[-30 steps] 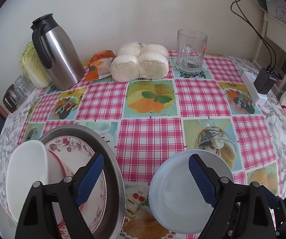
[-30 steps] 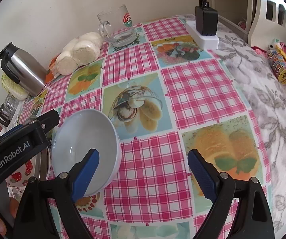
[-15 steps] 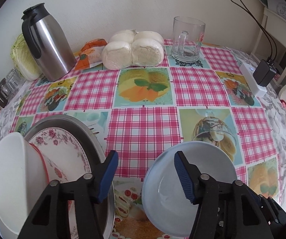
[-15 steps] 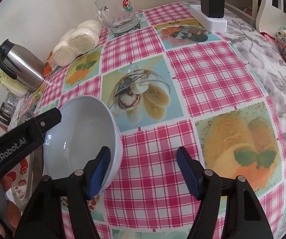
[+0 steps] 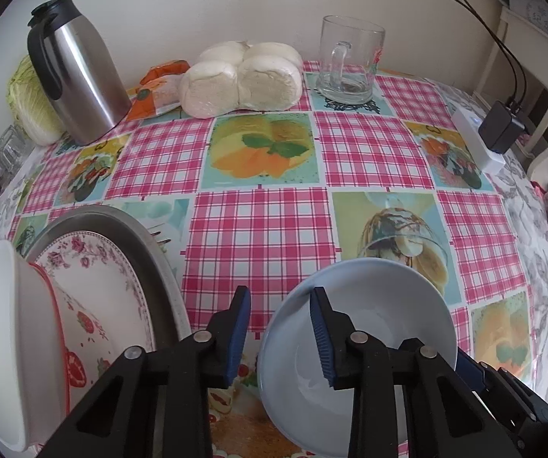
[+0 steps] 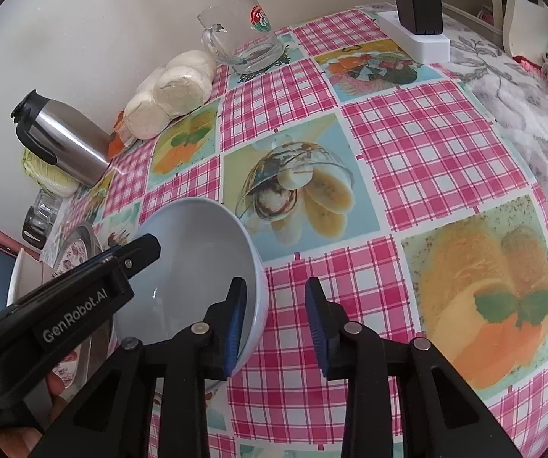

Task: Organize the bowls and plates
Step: 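Close both grippers together on the round bowl's rim, then lift the round bowl with both grippers and carry it over the pan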

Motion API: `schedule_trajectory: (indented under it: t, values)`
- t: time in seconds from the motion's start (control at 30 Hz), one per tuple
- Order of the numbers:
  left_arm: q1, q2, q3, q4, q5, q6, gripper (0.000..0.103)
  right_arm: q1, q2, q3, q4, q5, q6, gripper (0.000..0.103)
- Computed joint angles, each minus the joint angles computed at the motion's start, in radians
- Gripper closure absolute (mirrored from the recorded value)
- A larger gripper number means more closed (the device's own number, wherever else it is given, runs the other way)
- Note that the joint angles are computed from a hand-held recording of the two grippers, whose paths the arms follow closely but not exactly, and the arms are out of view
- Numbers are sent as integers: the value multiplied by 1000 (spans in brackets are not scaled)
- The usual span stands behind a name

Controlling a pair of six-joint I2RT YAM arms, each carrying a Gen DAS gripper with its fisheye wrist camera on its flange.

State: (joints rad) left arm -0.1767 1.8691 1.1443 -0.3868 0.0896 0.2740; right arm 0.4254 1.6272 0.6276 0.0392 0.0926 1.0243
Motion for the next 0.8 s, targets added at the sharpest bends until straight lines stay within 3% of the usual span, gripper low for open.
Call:
schedule_trajectory:
  t: [0.43,0.8]
  values:
    - [-75,-24,-68,18,11,32,75,-74,-95,-123,58,-11,25,78]
    - [-86,-10,-87,48,2,25,75,-77,-69,-123,71,-22,21,78]
